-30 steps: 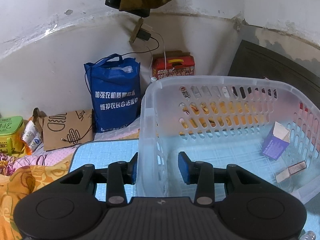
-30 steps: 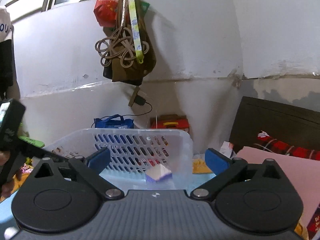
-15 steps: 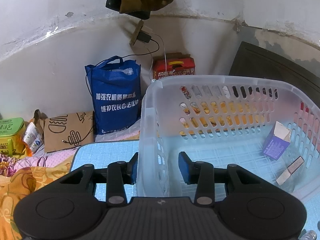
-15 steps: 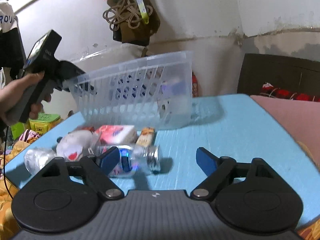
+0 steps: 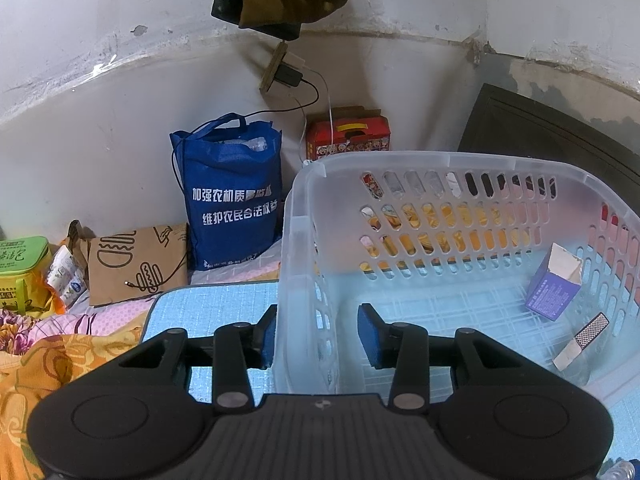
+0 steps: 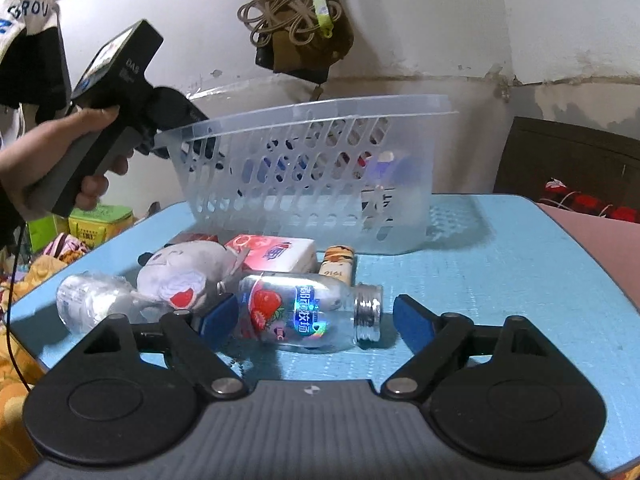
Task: Organize objects
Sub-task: 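Move the right gripper to the clear strawberry-label bottle and grasp it, then lift the bottle over the clear basket and open the right gripper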
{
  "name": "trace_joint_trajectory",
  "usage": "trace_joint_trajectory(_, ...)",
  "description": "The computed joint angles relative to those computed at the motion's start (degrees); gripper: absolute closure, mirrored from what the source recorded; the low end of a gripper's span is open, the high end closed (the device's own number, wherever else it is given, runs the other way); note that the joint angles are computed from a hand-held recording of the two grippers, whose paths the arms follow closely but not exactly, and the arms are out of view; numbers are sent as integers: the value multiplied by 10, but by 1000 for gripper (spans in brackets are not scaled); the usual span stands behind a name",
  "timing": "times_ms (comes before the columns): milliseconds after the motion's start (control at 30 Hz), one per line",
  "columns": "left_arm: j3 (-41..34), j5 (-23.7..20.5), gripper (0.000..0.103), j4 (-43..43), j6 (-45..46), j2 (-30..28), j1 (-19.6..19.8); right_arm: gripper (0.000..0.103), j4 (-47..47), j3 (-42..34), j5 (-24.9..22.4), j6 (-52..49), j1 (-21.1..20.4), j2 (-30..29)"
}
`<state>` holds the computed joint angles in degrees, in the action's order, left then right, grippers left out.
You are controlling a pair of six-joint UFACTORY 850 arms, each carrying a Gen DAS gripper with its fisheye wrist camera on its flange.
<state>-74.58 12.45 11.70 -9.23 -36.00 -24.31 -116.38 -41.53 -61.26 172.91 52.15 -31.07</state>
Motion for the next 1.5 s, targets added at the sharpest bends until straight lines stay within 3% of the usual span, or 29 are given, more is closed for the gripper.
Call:
trace_joint_trajectory(200, 1, 0, 57, -3, 3, 0, 0, 12, 17, -21, 12, -36, -3, -12)
trace_joint_trajectory(400, 0, 0, 57, -2, 2, 0, 0, 15, 13, -22, 16, -28, -3, -17)
trace_joint_trajectory(833, 0, 0, 57, -5, 4, 0, 0, 15, 44, 29, -62, 30, 21, 2)
trace_joint_trajectory(1500, -5, -6, 57, -3, 4, -1, 0, 15, 38, 86, -102, 18, 15, 74)
